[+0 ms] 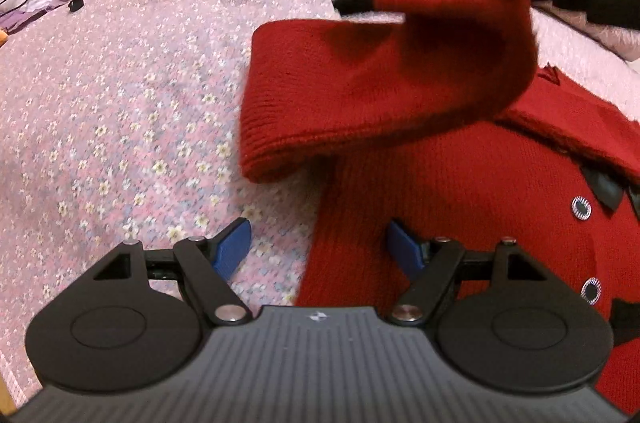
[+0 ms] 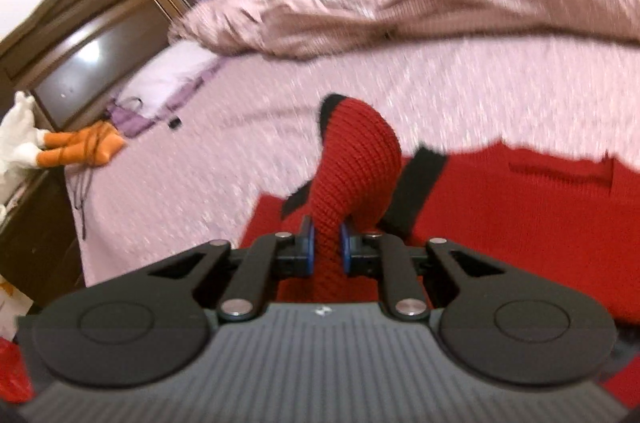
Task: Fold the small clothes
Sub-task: 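Grasp the black-cuffed sleeve with the right gripper and lift it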
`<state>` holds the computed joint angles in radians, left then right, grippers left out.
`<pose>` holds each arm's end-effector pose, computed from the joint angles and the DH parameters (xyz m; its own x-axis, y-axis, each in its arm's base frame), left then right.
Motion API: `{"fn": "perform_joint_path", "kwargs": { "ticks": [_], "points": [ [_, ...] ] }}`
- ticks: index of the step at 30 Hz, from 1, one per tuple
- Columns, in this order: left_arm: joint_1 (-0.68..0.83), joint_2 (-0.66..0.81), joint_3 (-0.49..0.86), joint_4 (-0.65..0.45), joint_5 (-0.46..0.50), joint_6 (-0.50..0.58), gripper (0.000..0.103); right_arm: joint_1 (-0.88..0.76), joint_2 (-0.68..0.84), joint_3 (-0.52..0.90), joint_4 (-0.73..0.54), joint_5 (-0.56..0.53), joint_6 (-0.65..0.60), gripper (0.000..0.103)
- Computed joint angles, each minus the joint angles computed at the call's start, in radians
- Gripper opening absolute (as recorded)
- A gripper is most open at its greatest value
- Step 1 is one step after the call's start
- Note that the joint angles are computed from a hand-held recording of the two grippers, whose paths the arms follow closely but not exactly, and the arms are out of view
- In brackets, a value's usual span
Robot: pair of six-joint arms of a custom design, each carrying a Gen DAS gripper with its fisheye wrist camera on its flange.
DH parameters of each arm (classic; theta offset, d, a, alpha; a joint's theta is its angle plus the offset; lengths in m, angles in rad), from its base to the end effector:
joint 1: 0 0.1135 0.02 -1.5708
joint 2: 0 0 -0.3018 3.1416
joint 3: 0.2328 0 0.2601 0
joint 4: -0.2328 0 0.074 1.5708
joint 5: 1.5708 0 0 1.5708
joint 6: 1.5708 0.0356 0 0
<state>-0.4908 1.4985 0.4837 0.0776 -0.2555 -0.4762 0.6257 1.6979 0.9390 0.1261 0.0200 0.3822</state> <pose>0.2220 -0.1085 0.1438 -0.7802 -0.0859 -0.6195 -0.0378 0.9952 -0.0904 0.3016 0.2170 0.2174 -0.6583 -0.0156 -0.7526 -0.3524 0.8899 0.2898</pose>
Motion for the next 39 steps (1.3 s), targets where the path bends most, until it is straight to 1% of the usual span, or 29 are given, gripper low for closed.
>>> {"fn": "perform_joint_path", "kwargs": {
  "ticks": [5,8,11,15,19,22,28,30,33,37,39],
  "points": [
    [-0.026,0.023,0.042,0.022,-0.041,0.017,0.079,-0.009,-0.058,0.01,0.001,0.01,-0.056,0.015],
    [-0.046,0.045,0.076,0.014,-0.079,0.026,0.079,-0.02,-0.102,0.004,0.002,0.03,-0.093,0.015],
    [-0.06,0.065,0.094,0.003,-0.09,0.03,0.079,-0.04,-0.15,-0.02,0.01,0.055,-0.133,0.015],
    [-0.07,0.102,0.103,-0.012,-0.108,0.026,0.079,-0.08,-0.218,-0.078,0.022,0.082,-0.168,0.015],
    [-0.054,0.116,0.104,-0.01,-0.098,0.005,0.079,-0.136,-0.28,-0.161,0.046,0.102,-0.175,0.015],
    [-0.044,0.126,0.112,-0.013,-0.099,0.007,0.079,-0.197,-0.309,-0.215,0.058,0.094,-0.163,0.015],
    [-0.038,0.149,0.132,-0.017,-0.109,0.012,0.079,-0.292,-0.29,-0.303,0.134,0.094,-0.149,0.015],
    [-0.055,0.149,0.141,-0.033,-0.122,-0.001,0.079,-0.321,-0.274,-0.325,0.163,0.086,-0.139,0.016],
    [-0.05,0.164,0.168,-0.028,-0.134,0.011,0.079,-0.358,-0.235,-0.341,0.2,0.036,-0.111,0.016],
    [-0.024,0.197,0.202,0.025,-0.127,0.018,0.079,-0.375,-0.205,-0.355,0.241,-0.01,-0.08,0.016],
    [-0.014,0.23,0.237,0.008,-0.137,0.016,0.079,-0.376,-0.21,-0.354,0.259,-0.023,-0.067,0.016]
  ]
}}
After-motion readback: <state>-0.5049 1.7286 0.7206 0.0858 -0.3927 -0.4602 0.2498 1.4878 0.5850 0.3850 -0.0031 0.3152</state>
